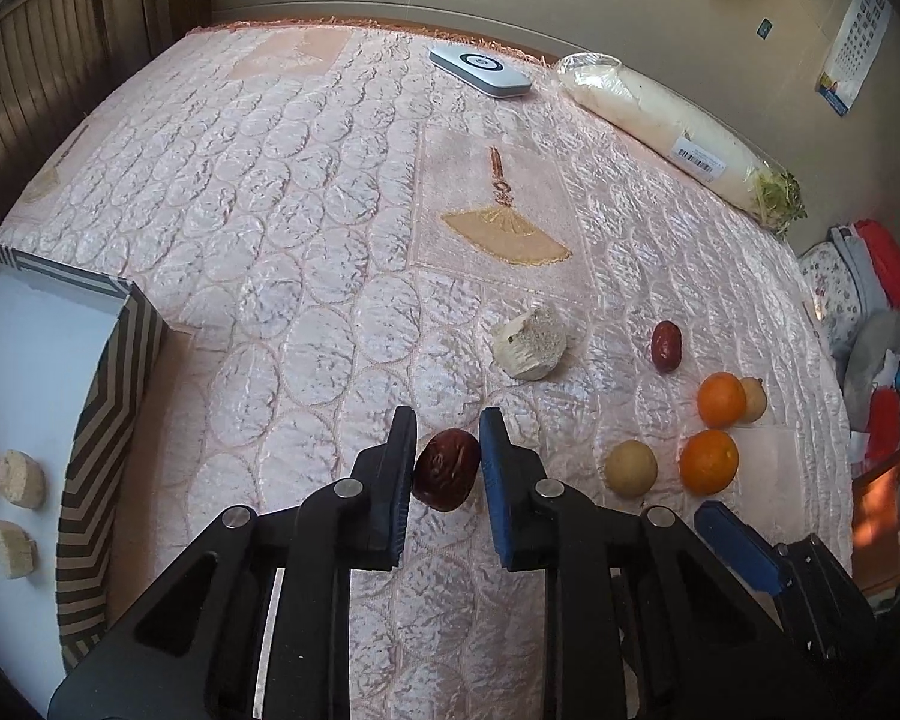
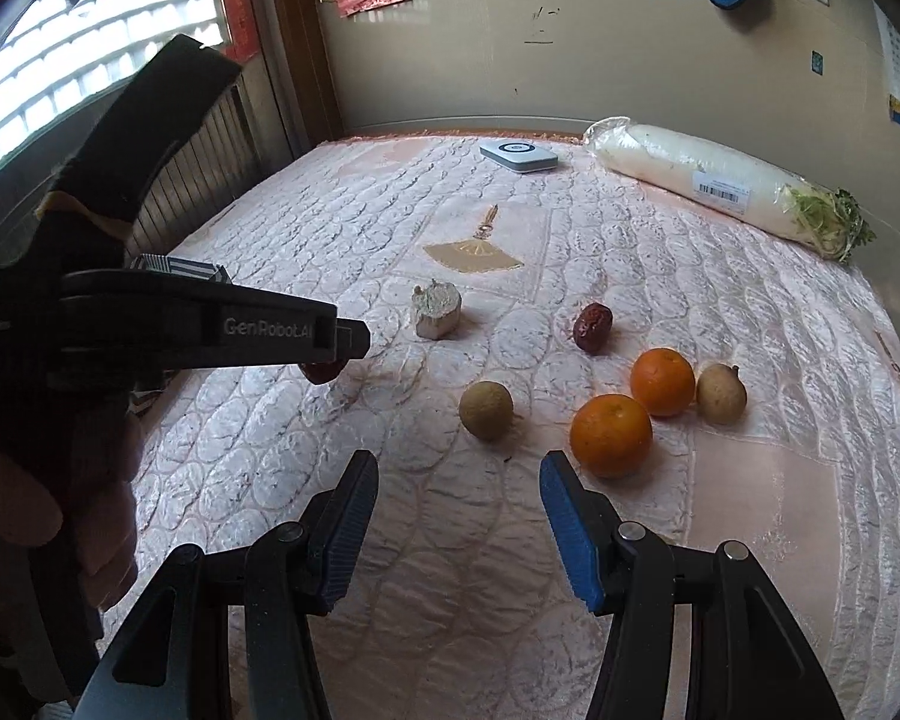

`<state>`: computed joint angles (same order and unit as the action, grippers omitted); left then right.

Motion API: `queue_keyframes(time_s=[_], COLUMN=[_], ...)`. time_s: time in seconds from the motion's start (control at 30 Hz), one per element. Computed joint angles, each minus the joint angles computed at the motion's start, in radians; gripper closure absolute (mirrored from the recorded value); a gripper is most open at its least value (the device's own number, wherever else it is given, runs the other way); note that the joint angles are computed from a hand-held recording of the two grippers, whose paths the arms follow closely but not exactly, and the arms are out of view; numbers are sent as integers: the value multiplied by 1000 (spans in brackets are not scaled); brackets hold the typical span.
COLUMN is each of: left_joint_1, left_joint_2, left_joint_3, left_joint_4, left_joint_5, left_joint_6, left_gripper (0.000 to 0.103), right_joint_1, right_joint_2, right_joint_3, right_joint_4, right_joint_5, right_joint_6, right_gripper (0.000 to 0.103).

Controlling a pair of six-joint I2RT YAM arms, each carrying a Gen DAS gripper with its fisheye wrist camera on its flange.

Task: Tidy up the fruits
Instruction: 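Grasp a red date with the left tool while the right tool grasps a round tan fruit, then carry the red date and tan fruit over the white tray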

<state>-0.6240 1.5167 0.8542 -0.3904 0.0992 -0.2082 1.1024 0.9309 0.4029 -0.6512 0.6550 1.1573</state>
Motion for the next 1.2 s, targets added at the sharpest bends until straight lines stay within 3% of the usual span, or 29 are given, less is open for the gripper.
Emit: queue_keyframes(time_s=[0.33,0.37,0.43,0.47,0.53,0.87,1.2], left_joint_1=[27,27,23,22,22,64,172], left_joint_2=[-108,-119,-137,-147,-164,-302,-475], left_joint_3=[-82,-90,-104,-112,-126,-206,-271], left_joint_4=[4,4,6,6,9,-6,-71], left_joint_5=[-36,-39,-48,-51,-58,-71,-45], left_joint_6=[28,31,37,40,45,87,171], left_gripper=[82,82,82,82,82,82,82], right_joint_1=[-212,-227,-260,-268,-251,-8,191], right_joint_2=[66,73,91,100,99,38,181], right_joint_3=[-32,-35,-39,-40,-37,6,164], right_joint_4=[202,219,243,248,226,20,-92], right_joint_5=[-92,-97,-121,-131,-109,36,136], right_joint_6=[-179,-191,-211,-213,-195,65,227], right_gripper=[50,52,70,73,81,81,81])
